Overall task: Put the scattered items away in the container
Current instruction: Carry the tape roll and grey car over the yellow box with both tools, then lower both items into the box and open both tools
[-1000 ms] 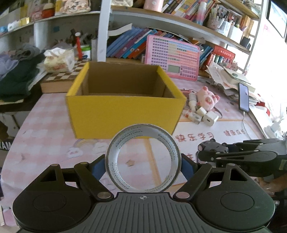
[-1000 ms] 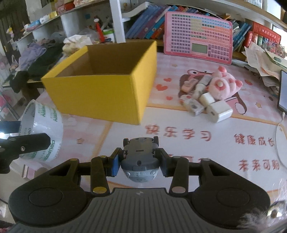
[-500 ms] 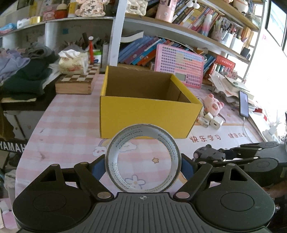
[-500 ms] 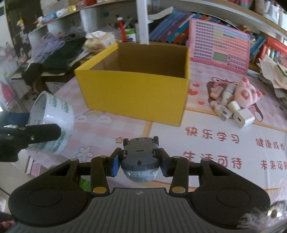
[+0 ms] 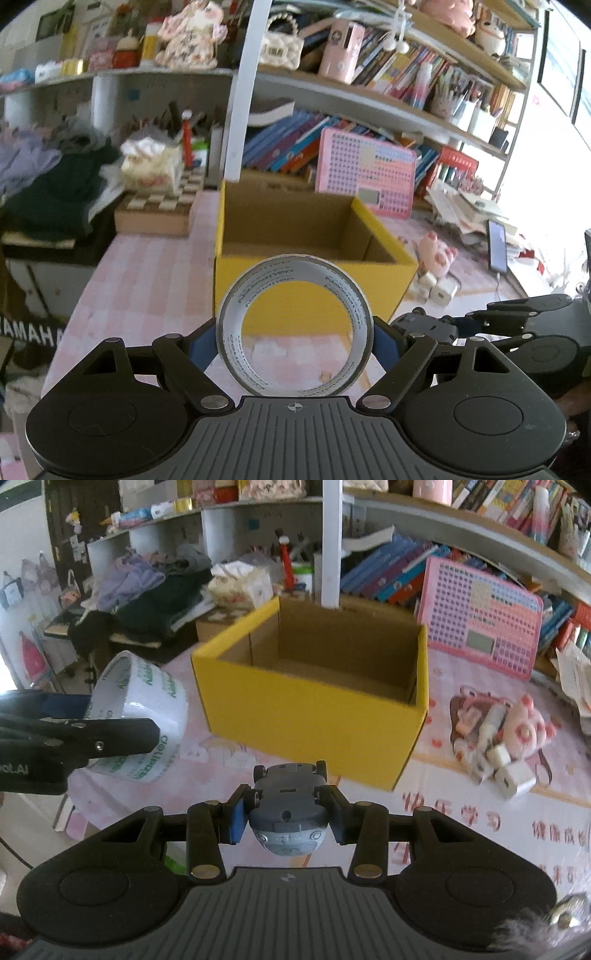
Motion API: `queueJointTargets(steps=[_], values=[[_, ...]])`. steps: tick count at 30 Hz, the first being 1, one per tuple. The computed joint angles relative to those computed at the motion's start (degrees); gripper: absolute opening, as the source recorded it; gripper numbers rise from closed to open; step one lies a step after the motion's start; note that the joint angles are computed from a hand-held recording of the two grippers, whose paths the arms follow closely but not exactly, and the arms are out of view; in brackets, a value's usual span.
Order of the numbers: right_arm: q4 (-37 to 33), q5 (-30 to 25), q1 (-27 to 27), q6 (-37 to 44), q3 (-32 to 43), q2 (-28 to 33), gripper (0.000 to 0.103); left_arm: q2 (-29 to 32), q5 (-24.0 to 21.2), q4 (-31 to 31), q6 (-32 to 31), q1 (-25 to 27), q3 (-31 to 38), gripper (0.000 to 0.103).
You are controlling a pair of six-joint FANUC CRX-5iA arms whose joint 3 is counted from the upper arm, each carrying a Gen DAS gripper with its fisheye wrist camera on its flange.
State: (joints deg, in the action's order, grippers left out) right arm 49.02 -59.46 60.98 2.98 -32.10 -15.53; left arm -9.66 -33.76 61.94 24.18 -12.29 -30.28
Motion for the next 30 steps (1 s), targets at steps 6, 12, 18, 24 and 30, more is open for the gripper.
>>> queueJointTargets(steps=[6,12,18,24,30], values=[[1.9,5.5,-6.4,3.0,1.5,-0.8,0.041,3.0,4.8,5.5,-6.0,-3.4,3.6,0.084],[2.4,11.6,-15.1,14.2,5.0,1.9,0.041,9.9,5.7,6.9,-10.0,-5.3,11.6,0.084],[2.2,14.9,-22.9,27.4,9.2,8.7,0.041,18.7,5.8,-7.1,-2.5,-6.2,23.2,0.084],[-3.8,17.2,-28.2,46.2,14.4,15.9,0.041,30.1,-3.5,-28.7,16.1,-6.1,41.3,0.084],[-13.7,14.8,-31.1,70.3,22.0,23.2,0.041,39.1,-12.3,-44.4,26.8,-7.7,57.0,0.084]])
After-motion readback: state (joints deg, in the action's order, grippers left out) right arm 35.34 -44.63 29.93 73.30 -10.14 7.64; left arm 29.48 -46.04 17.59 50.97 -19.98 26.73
